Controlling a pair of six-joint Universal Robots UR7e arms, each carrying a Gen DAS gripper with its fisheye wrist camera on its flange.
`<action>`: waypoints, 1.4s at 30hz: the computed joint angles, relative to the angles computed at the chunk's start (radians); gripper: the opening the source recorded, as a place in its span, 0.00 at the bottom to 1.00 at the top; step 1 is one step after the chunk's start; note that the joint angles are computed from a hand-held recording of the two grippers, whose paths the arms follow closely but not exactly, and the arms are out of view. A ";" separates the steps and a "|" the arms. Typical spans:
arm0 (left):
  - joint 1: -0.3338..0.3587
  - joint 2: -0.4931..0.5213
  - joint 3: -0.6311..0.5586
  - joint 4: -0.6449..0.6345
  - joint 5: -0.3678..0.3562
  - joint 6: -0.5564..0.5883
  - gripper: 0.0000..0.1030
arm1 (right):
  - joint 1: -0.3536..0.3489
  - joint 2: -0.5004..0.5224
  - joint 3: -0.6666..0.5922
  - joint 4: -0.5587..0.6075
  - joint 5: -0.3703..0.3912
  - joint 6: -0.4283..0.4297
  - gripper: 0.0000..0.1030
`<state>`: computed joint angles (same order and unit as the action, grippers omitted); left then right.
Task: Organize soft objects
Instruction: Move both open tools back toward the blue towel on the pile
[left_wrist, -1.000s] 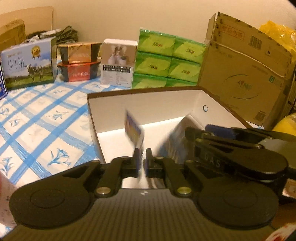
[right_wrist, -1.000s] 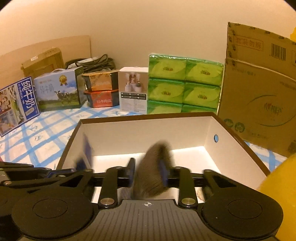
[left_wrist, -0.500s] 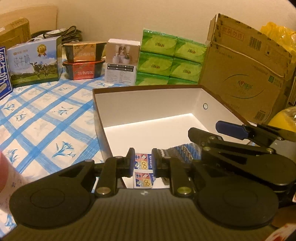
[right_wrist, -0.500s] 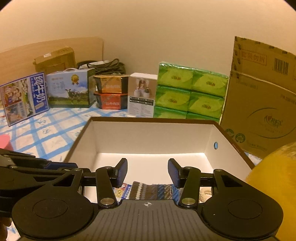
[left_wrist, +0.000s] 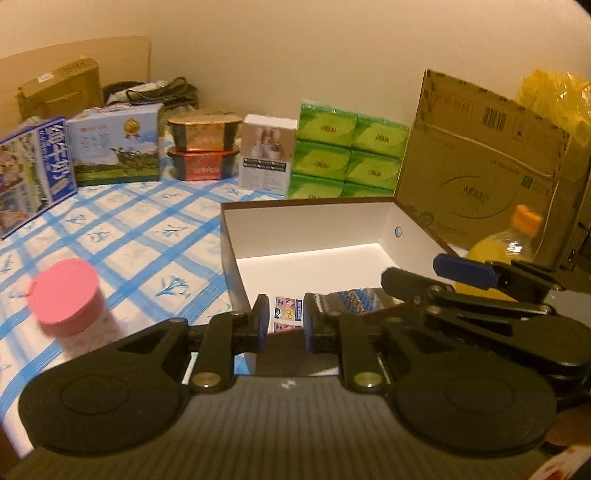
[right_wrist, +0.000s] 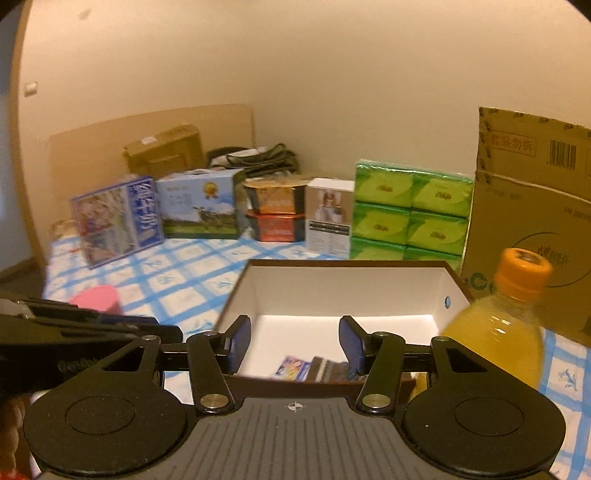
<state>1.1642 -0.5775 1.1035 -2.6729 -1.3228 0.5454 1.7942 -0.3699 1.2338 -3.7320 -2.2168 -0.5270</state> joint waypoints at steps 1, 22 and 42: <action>-0.009 -0.027 0.040 -0.020 0.013 -0.010 0.18 | 0.002 -0.023 0.043 -0.013 0.016 0.008 0.52; -0.191 -0.399 0.713 -0.395 0.235 -0.258 0.33 | -0.034 -0.428 0.722 -0.066 0.250 0.160 0.59; -0.275 -0.501 1.012 -0.429 0.394 -0.424 0.33 | -0.115 -0.575 0.964 -0.002 0.312 0.258 0.60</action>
<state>0.8893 -1.0782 2.1151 -3.1022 -0.9288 0.1218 1.6795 -0.9448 2.1980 -3.7341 -1.9046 -0.2688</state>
